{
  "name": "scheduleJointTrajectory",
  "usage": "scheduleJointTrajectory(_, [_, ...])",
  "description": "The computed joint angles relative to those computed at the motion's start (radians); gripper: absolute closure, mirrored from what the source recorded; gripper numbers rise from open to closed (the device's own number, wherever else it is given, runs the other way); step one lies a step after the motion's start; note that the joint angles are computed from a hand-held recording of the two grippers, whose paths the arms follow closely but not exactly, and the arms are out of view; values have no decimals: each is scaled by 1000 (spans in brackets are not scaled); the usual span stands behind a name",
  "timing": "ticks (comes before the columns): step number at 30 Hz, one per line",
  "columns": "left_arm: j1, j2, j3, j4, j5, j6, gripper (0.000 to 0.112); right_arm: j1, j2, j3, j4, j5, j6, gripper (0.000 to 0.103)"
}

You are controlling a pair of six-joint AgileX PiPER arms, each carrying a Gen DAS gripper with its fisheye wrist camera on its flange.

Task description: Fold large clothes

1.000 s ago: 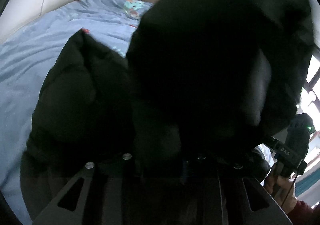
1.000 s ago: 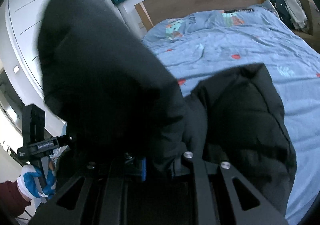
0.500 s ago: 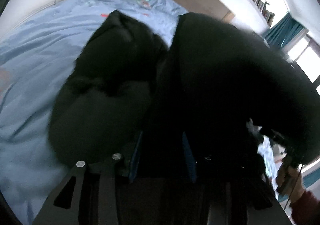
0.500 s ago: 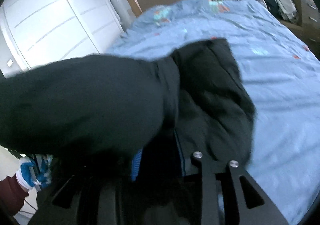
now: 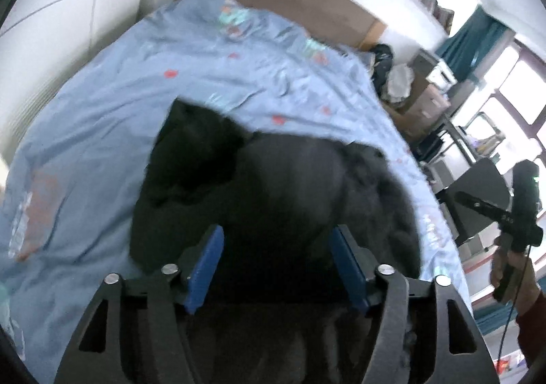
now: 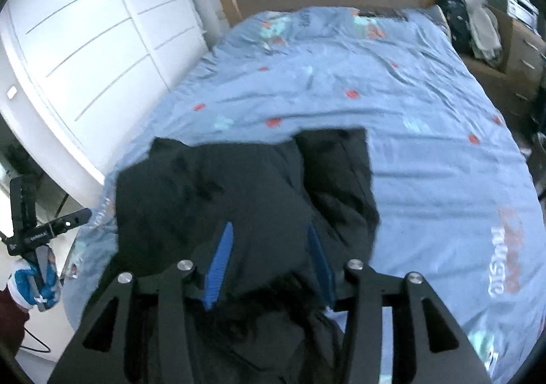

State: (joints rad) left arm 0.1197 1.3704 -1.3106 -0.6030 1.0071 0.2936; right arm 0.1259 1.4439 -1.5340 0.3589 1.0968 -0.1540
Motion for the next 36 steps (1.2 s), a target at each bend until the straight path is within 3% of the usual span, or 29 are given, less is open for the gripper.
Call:
scheduleJointTrajectory(6, [-129, 96, -60, 20, -119, -55, 41, 143, 93, -119, -77, -1, 63, 55])
scheduleJointTrajectory(12, [-231, 207, -86, 129, -201, -144, 41, 235, 149, -26, -130, -95, 106, 55])
scheduleJointTrajectory(22, [-280, 360, -61, 320, -343, -233, 40, 282, 264, 73, -216, -217, 140, 55])
scheduleJointTrajectory(30, [-273, 567, -285, 401, -322, -298, 38, 260, 435, -78, -233, -235, 135, 55])
scheduleJointTrajectory(36, [-276, 702, -459, 453, -279, -330, 37, 231, 586, -261, -239, -191, 132, 55])
